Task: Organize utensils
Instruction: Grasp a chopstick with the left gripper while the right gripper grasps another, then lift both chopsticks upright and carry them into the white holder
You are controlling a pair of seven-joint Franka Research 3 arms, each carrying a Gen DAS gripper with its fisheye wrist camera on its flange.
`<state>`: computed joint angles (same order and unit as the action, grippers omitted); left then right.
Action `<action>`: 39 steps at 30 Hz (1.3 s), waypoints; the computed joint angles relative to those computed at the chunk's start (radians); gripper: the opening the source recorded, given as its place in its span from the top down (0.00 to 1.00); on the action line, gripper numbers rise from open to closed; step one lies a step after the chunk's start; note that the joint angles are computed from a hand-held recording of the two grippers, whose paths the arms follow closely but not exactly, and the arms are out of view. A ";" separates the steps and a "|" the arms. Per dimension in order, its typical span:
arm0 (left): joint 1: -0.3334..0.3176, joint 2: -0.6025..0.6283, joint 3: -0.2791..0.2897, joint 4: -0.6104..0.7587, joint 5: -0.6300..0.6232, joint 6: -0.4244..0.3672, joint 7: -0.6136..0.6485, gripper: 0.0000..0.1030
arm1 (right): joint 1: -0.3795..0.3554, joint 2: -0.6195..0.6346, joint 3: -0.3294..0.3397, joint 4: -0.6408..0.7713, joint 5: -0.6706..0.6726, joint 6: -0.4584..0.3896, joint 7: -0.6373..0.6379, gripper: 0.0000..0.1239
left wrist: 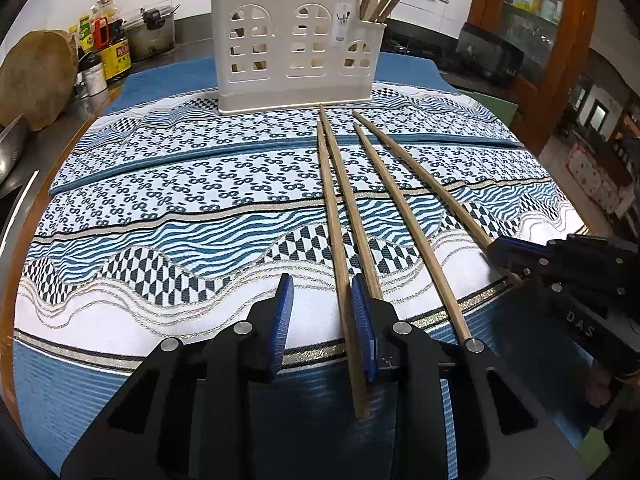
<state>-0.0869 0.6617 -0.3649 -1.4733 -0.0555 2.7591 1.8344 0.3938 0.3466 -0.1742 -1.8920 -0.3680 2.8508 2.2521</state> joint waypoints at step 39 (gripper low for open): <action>0.144 -0.014 -0.158 0.061 -0.194 0.022 0.192 0.95 | 0.000 -0.143 -0.041 -0.011 -0.365 0.070 0.286 0.94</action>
